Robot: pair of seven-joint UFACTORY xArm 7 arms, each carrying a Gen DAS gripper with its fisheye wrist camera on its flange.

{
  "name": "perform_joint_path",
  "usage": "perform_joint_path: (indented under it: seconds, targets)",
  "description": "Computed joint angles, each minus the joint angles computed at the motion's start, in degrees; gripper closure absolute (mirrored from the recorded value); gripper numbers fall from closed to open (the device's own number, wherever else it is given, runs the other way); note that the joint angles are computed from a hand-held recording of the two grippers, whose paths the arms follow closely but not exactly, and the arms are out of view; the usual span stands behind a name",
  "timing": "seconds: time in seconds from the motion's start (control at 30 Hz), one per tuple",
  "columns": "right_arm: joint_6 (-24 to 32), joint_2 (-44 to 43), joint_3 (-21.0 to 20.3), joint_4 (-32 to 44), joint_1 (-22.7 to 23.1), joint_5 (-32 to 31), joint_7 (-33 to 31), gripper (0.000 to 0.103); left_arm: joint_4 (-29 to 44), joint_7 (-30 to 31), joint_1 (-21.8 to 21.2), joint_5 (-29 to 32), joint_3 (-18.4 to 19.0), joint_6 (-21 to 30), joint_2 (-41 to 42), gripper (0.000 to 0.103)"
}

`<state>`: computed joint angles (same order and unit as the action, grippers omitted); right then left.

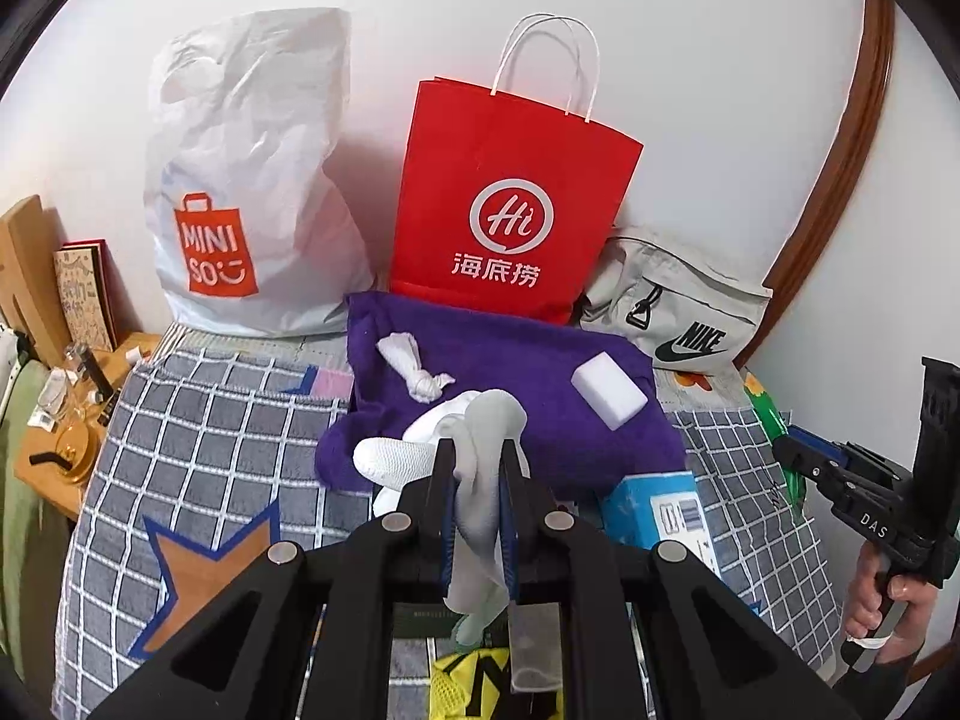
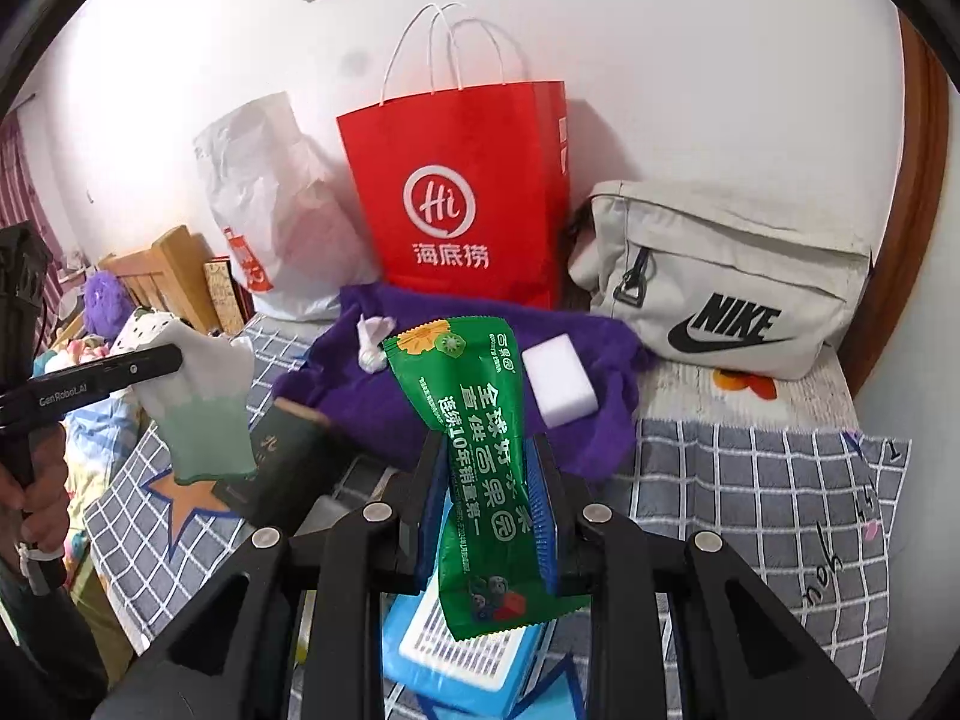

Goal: Organize soft objects
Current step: 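Lift and carry the glove and green packet with both grippers to the purple towel, then open the left gripper to drop the glove while the right gripper releases the packet on the towel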

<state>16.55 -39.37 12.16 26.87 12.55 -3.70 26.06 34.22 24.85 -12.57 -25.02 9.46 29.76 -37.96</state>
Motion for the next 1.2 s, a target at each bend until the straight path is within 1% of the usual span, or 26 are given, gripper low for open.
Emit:
perform_joint_path:
  seconds: [0.07, 0.37, 0.57, 0.67, 0.77, 0.83, 0.97, 1.03, 1.1, 1.2]
  targets:
    - [-1.25, 2.65, -0.45, 1.28, -0.56, -0.25, -0.51, 0.077, 1.27, 0.3, -0.48, -0.29, 0.1, -0.48, 1.88, 0.091]
    - [-5.74, 14.34, -3.37, 7.85, -0.3, 0.66, -4.67, 0.077, 8.12, 2.21, -1.25, -3.52, -0.17, -2.07, 11.72, 0.091]
    - [-7.77, 21.32, -4.28, 12.66, -0.17, 1.27, -7.64, 0.077, 12.77, 2.88, 0.19, -4.76, -2.35, -1.51, 17.87, 0.091]
    - [-8.62, 24.92, -5.55, 14.77, 1.11, 2.91, -9.98, 0.077, 14.87, 3.2, 1.05, -4.84, -3.68, -1.42, 20.41, 0.091]
    - [-9.28, 27.98, -7.49, 16.07, 3.14, 6.53, -13.58, 0.077, 16.71, 3.48, 1.6, -5.56, -4.8, -1.72, 23.02, 0.091]
    - [-9.63, 29.4, -8.95, 16.24, 4.68, 10.21, -16.62, 0.077, 18.15, 4.61, 1.69, -7.0, -5.06, -1.46, 24.94, 0.091]
    - [-9.55, 32.32, -10.43, 17.21, 5.95, 17.12, -22.02, 0.077, 20.8, 5.51, 2.82, -8.82, -6.34, -1.06, 28.7, 0.091]
    - [-8.69, 33.13, -9.77, 17.73, 4.94, 18.14, -22.76, 0.077, 22.24, 5.81, 3.43, -9.72, -7.08, -0.96, 30.78, 0.091]
    - [-8.49, 33.57, -9.47, 17.96, 4.71, 20.24, -24.79, 0.077, 23.2, 6.2, 4.13, -10.5, -7.86, -0.88, 32.18, 0.091]
    - [-8.0, 34.52, -8.47, 18.52, 3.72, 20.36, -25.6, 0.077, 24.17, 6.67, 5.06, -11.26, -8.9, -0.77, 33.99, 0.091]
